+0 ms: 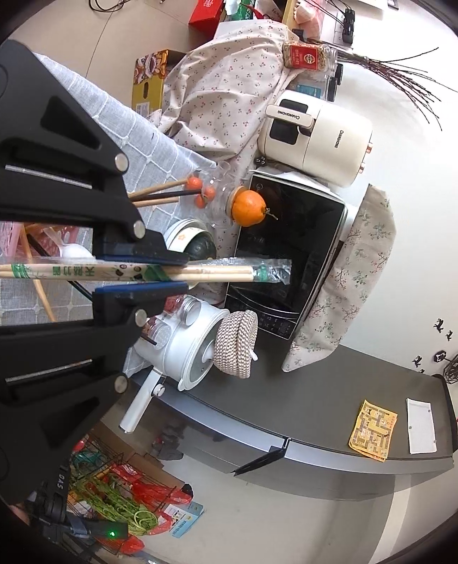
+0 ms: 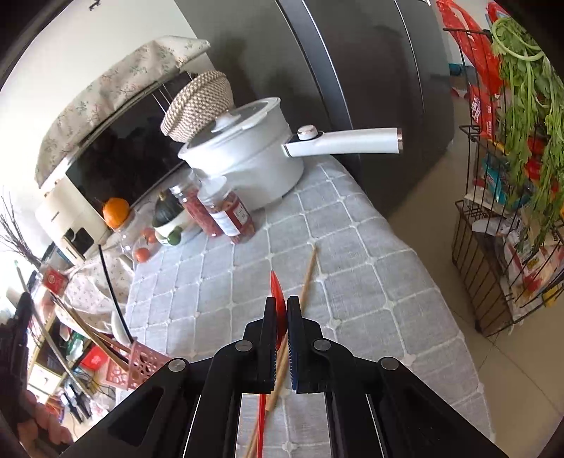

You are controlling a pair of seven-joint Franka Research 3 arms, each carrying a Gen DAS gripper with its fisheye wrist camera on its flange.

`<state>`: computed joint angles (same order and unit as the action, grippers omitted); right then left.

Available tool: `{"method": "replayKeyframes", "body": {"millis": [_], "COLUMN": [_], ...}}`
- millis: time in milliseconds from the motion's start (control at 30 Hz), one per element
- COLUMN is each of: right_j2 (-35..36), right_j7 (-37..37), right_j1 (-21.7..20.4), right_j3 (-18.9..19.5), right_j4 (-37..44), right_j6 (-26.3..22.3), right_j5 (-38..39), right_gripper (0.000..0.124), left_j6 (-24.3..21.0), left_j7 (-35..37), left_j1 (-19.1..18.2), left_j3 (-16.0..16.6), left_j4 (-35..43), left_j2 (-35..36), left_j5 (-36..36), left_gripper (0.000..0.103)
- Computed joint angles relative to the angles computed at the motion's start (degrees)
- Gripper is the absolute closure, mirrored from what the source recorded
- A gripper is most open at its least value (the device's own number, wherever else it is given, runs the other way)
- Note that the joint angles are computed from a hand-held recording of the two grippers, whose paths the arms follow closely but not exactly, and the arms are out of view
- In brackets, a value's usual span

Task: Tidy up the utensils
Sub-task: 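Lower the wrapped bundle into the pink basket and open the left gripper while the right carries the red spoon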

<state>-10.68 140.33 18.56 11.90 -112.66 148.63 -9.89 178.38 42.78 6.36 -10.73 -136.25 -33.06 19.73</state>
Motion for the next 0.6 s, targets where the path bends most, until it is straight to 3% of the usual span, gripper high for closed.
{"method": "replayKeyframes", "body": {"millis": [233, 433, 600], "right_j2": [0.6, -0.1, -1.7], "right_j7": [-2.9, -3.5, -11.2], "right_j1": [1.3, 0.9, 3.5], "right_j3": [-0.9, -1.4, -4.2], "right_j4": [0.3, -1.2, -4.6], "right_j6": [2.4, 2.8, 8.7], "right_j5": [4.6, 7.6, 21.3], "right_gripper": [0.119, 0.119, 0.119], "left_j6": [1.2, 0.9, -0.4], "left_j7": [-3.2, -6.5, -7.8], "left_j1": [11.9, 16.2, 15.0], "left_j3": [-9.7, -12.8, -12.0], "left_j4": [1.4, 2.0, 2.4], "left_j2": [1.5, 2.0, 2.8], "left_j5": [7.0, 10.9, 12.9], "left_gripper": [0.092, 0.092, 0.092]}}
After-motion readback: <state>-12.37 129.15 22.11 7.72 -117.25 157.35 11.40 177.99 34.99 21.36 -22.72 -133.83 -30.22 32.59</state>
